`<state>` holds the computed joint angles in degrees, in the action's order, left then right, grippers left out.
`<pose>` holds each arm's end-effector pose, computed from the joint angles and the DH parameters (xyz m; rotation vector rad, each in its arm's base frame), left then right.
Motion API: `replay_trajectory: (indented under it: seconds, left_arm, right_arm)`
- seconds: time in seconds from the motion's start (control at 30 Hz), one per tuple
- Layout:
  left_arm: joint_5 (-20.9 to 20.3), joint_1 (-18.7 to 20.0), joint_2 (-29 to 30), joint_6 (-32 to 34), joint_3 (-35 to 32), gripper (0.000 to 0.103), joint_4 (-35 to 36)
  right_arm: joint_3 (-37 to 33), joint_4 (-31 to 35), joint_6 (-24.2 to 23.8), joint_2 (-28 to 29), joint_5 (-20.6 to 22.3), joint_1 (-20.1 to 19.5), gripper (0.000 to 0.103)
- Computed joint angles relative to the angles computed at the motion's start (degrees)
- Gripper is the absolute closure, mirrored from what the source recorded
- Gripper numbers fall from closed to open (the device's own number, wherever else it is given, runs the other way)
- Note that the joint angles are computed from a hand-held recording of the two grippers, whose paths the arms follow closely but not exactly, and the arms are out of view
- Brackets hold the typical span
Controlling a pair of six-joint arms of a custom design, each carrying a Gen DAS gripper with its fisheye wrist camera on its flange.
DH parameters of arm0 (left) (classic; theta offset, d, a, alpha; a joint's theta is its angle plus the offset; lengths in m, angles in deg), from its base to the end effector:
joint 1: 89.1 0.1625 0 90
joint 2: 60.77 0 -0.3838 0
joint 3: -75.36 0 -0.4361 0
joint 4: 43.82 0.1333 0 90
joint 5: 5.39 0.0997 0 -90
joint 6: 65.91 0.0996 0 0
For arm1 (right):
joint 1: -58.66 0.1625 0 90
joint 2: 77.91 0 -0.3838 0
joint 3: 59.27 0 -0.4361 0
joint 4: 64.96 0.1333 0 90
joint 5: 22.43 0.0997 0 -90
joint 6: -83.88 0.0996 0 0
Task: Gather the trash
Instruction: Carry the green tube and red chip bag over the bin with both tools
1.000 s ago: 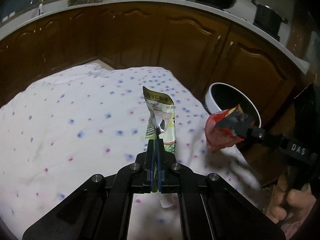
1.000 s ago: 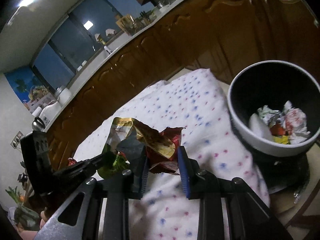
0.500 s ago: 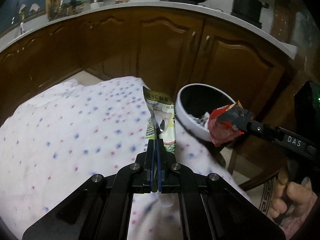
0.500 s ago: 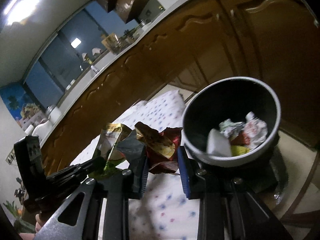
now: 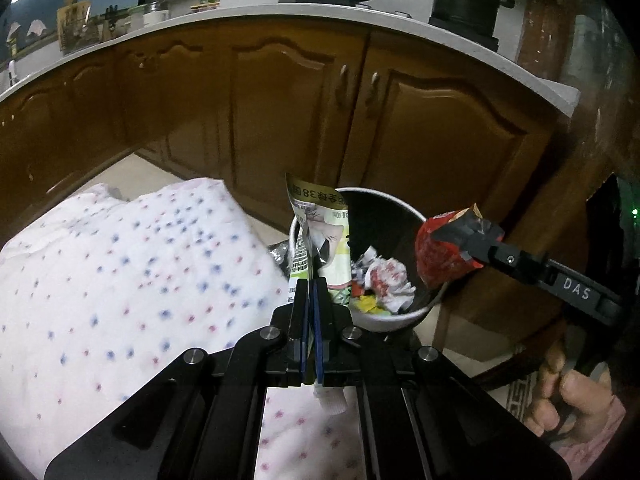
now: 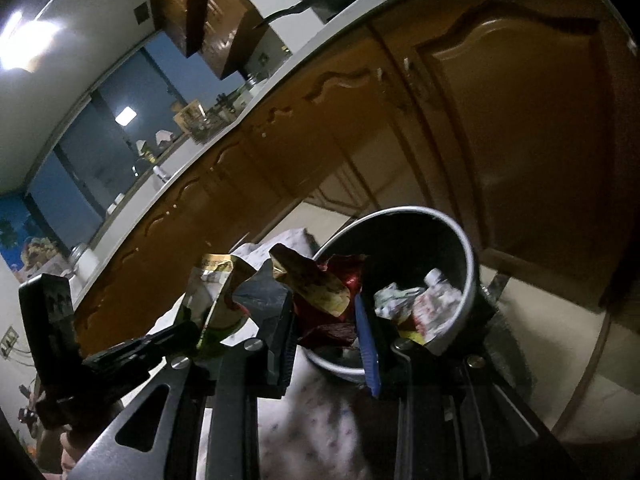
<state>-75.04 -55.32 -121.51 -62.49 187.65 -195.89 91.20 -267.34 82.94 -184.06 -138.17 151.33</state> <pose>-0.3836 -0.4586 0.0822 1.3852 2.5120 -0.4654 0.1051 -0.3212 0.2854 -0.2807 -2.2976 1.5525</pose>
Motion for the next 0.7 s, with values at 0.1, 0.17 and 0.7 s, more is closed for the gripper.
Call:
replay_trajectory:
  seconds: [0.1,0.17,0.7]
  left_arm:
    - [-0.86,-0.1,1.47,-0.26,-1.63,0.102,0.64]
    - [-1.58,-0.06,2.25,-0.31,-2.59,0.102,1.16]
    - [-2.78,0.84,12.45,-3.12,-12.35,0.102,5.5]
  right_arm:
    - [-0.16,-0.02,-0.35,-0.27,-0.59,-0.65,0.075]
    - [-0.27,0.27,-0.61,-0.5,-0.65,-1.17,0.075]
    - [-2.18,3.55,-0.82,-0.81,1.66,-7.01,0.075]
